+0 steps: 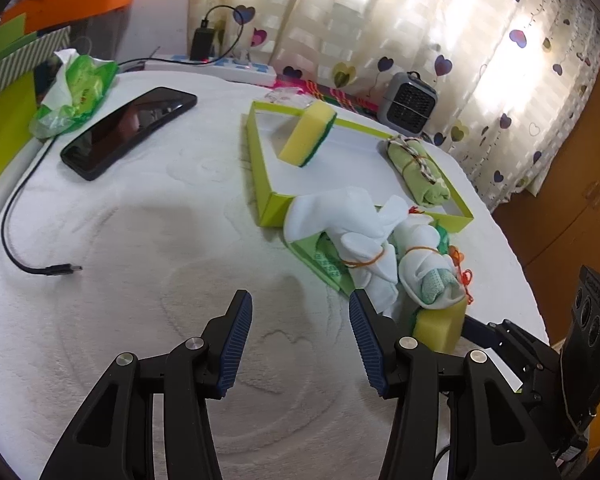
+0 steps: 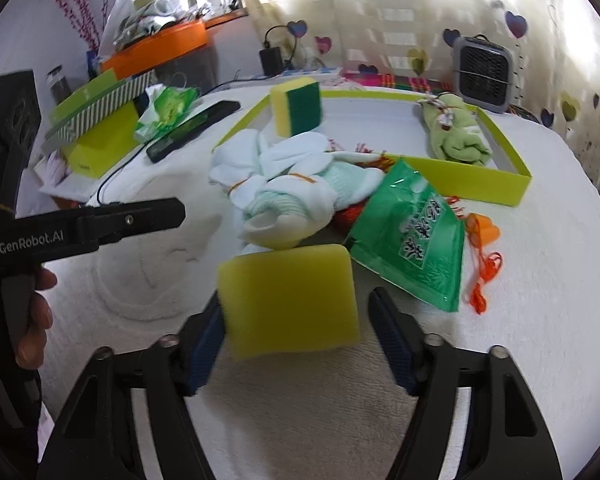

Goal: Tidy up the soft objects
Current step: 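Move the right gripper back to the table and grasp another yellow sponge, then grasp the white sock bundle with the left gripper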

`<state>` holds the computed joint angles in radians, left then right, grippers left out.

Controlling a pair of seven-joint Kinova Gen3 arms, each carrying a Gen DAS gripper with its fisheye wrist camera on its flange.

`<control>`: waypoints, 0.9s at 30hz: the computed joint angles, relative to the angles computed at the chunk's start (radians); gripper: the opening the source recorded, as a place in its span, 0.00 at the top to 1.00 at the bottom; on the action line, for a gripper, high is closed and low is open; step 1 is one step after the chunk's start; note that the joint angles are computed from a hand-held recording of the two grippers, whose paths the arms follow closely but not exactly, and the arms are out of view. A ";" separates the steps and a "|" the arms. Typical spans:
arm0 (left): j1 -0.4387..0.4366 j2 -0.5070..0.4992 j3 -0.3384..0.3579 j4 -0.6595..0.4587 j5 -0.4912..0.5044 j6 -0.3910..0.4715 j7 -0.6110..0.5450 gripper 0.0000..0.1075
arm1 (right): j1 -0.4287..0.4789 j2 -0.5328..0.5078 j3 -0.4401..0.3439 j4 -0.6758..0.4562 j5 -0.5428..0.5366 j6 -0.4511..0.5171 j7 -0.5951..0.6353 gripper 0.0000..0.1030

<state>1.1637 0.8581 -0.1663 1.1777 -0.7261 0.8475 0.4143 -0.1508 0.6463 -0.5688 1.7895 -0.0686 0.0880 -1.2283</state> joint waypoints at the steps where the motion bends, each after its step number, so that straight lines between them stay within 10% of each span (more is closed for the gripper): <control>1: -0.002 0.001 0.001 -0.003 0.000 -0.003 -0.002 0.54 | 0.027 0.004 -0.028 0.006 -0.006 -0.006 0.013 0.42; 27: -0.064 0.084 0.000 -0.199 0.095 0.044 -0.135 0.54 | 0.189 0.028 -0.177 0.062 0.028 -0.023 0.046 0.45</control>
